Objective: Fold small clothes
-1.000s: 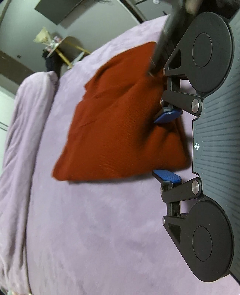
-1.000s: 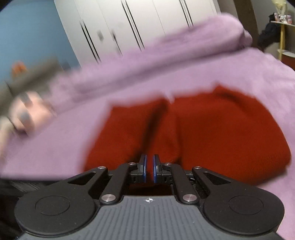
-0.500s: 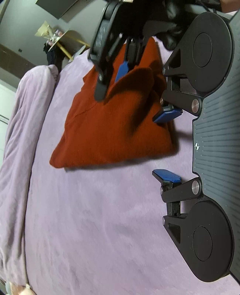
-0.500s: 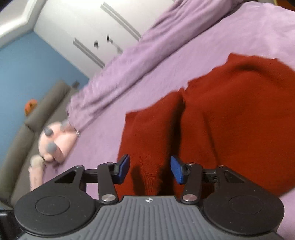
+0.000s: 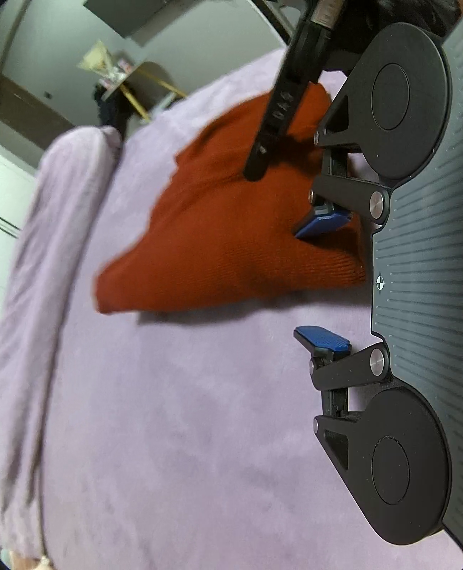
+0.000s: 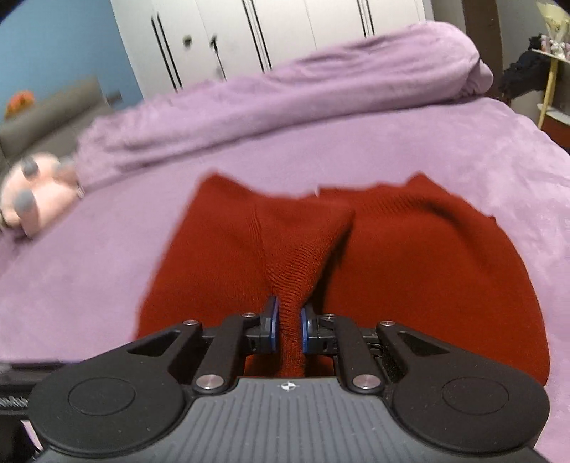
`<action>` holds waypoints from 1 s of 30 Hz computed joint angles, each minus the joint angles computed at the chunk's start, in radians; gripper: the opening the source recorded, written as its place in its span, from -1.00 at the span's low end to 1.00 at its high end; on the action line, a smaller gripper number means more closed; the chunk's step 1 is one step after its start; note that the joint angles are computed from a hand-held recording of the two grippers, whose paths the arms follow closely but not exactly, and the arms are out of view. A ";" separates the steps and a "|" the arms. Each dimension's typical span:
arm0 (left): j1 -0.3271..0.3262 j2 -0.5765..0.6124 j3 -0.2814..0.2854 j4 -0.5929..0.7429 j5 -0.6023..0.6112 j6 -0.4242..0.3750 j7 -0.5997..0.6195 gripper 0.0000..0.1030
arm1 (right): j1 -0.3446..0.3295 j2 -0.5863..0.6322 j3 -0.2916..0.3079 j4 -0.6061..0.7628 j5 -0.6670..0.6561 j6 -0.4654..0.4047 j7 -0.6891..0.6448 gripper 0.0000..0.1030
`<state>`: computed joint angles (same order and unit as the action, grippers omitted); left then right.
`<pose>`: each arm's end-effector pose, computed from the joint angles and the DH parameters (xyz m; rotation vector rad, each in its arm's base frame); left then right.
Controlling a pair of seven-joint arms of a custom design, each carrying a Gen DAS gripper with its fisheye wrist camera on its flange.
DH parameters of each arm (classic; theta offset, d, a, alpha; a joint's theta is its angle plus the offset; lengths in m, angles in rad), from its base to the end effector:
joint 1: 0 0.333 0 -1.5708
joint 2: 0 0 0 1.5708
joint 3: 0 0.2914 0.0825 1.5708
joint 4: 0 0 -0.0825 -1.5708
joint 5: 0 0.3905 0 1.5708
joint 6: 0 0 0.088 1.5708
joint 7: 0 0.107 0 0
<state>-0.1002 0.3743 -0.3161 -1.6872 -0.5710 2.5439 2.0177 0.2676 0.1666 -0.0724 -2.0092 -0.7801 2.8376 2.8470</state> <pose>0.6448 -0.2515 0.4175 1.5931 -2.4390 1.0777 0.6051 0.1585 0.4096 -1.3647 2.0634 -0.6552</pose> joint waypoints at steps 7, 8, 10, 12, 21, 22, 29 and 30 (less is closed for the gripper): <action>0.004 0.012 -0.006 0.003 0.005 0.006 0.029 0.18 | -0.006 -0.083 -0.060 -0.096 -0.279 0.113 0.362 0.09; 0.005 0.011 -0.007 0.001 0.001 0.006 0.028 0.18 | -0.023 -0.086 -0.054 -0.108 -0.283 0.129 0.384 0.09; 0.003 0.005 -0.008 -0.010 -0.003 0.018 0.031 0.19 | -0.072 -0.061 -0.037 -0.123 -0.194 0.228 0.366 0.09; 0.000 -0.010 -0.008 -0.031 -0.002 0.031 0.036 0.20 | -0.109 -0.019 -0.030 -0.132 -0.101 0.363 0.338 0.09; -0.002 -0.032 -0.010 -0.060 -0.024 0.034 0.063 0.20 | -0.263 0.143 0.115 -0.016 -0.036 0.565 0.386 -0.18; -0.005 -0.037 -0.006 -0.065 -0.020 0.035 0.057 0.20 | -0.310 0.140 0.178 0.003 -0.068 0.498 0.353 -0.36; -0.024 -0.138 0.000 -0.177 -0.036 0.062 0.071 0.21 | -0.135 0.059 0.134 0.131 -0.277 0.018 0.103 -0.69; -0.038 -0.141 0.007 -0.183 -0.012 0.071 0.067 0.21 | -0.095 0.044 0.109 0.143 -0.357 -0.033 0.114 -0.69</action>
<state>-0.1384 0.2329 -0.3096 -1.8701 -0.5835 2.6145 2.0843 0.1722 0.2107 0.0370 -1.8660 -1.1372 2.8050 2.9611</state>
